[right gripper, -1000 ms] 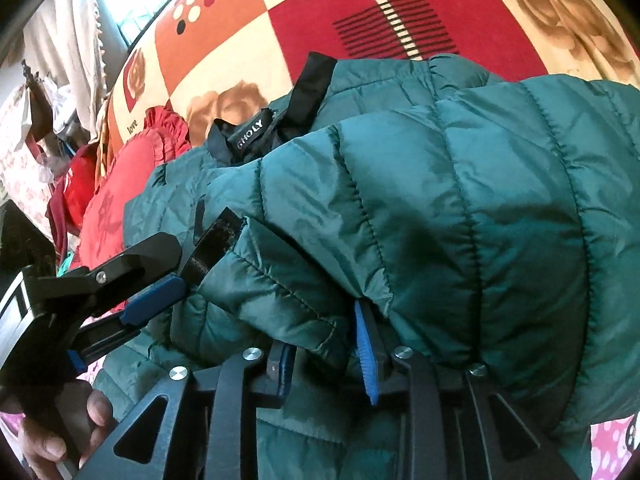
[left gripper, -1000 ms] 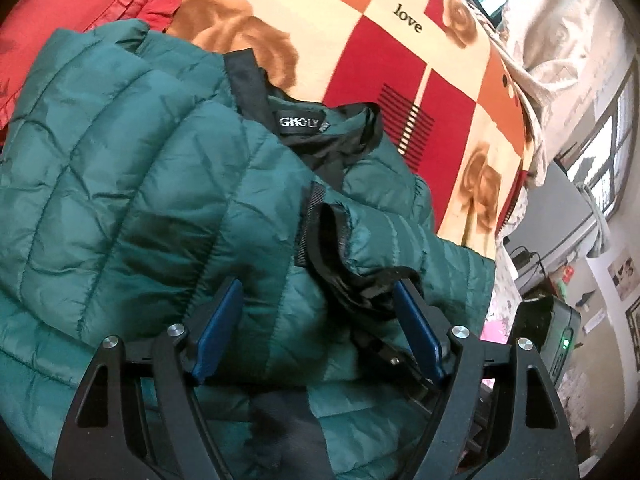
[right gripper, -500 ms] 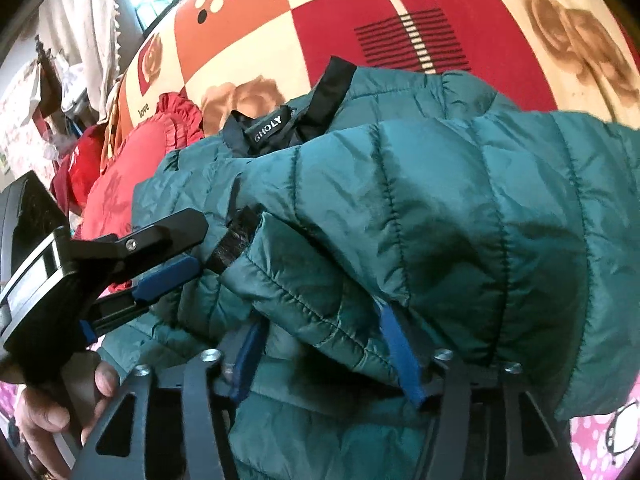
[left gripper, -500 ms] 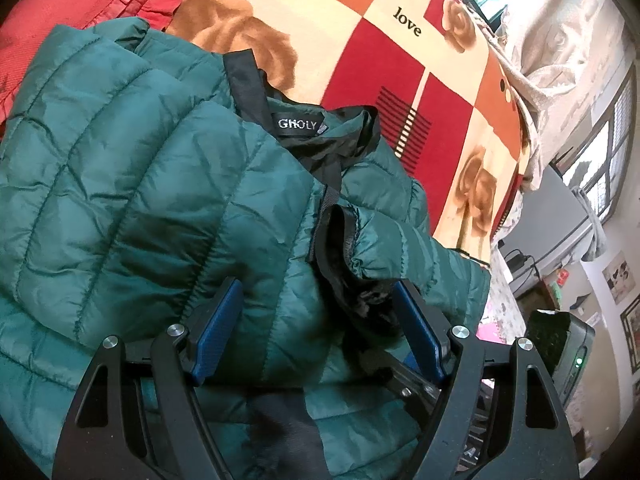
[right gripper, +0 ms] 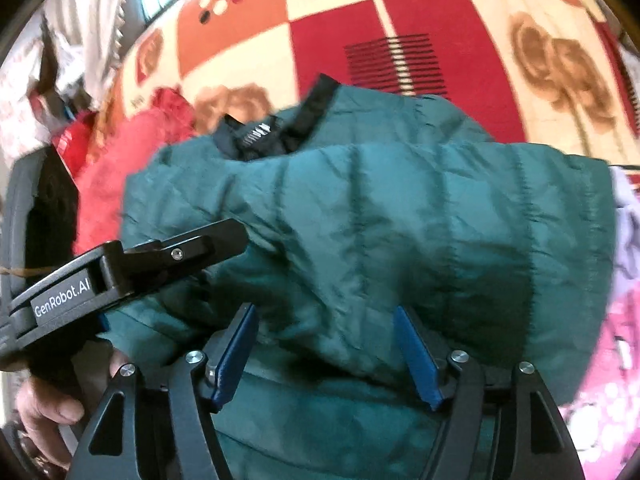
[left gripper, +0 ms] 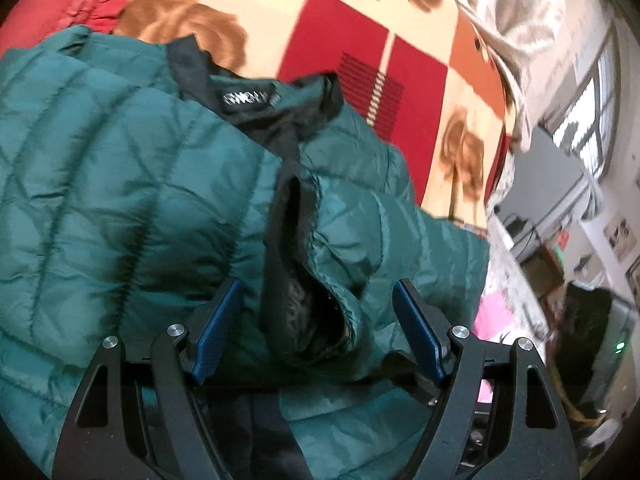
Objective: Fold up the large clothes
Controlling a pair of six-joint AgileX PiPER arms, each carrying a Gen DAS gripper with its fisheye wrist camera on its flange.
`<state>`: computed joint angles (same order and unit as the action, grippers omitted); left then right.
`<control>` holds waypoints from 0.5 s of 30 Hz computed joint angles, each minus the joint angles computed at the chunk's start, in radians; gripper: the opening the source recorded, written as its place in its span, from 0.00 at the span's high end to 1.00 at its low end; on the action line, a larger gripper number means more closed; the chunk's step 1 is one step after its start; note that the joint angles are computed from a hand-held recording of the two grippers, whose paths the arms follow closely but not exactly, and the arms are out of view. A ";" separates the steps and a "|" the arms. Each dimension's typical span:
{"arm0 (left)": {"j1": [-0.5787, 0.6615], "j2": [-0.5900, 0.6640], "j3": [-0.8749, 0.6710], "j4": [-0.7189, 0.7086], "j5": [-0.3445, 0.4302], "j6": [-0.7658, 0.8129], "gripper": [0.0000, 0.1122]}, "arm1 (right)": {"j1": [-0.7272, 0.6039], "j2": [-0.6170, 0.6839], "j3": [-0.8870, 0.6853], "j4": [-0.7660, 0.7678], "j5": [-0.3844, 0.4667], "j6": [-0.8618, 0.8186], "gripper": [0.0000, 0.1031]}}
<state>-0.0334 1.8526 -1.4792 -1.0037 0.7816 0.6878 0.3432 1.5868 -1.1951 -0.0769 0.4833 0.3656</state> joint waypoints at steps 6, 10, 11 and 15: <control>-0.009 0.049 -0.043 -0.002 0.013 -0.001 0.31 | -0.008 -0.035 0.007 -0.136 0.124 0.144 0.34; 0.004 0.070 -0.061 -0.057 0.083 0.056 0.31 | -0.013 -0.036 0.001 -0.161 0.174 0.183 0.34; 0.009 0.067 -0.052 -0.082 0.088 0.081 0.37 | -0.014 -0.037 0.002 -0.162 0.173 0.184 0.34; 0.009 0.062 -0.047 -0.062 0.078 0.091 0.77 | -0.015 -0.025 -0.015 -0.173 0.186 0.199 0.33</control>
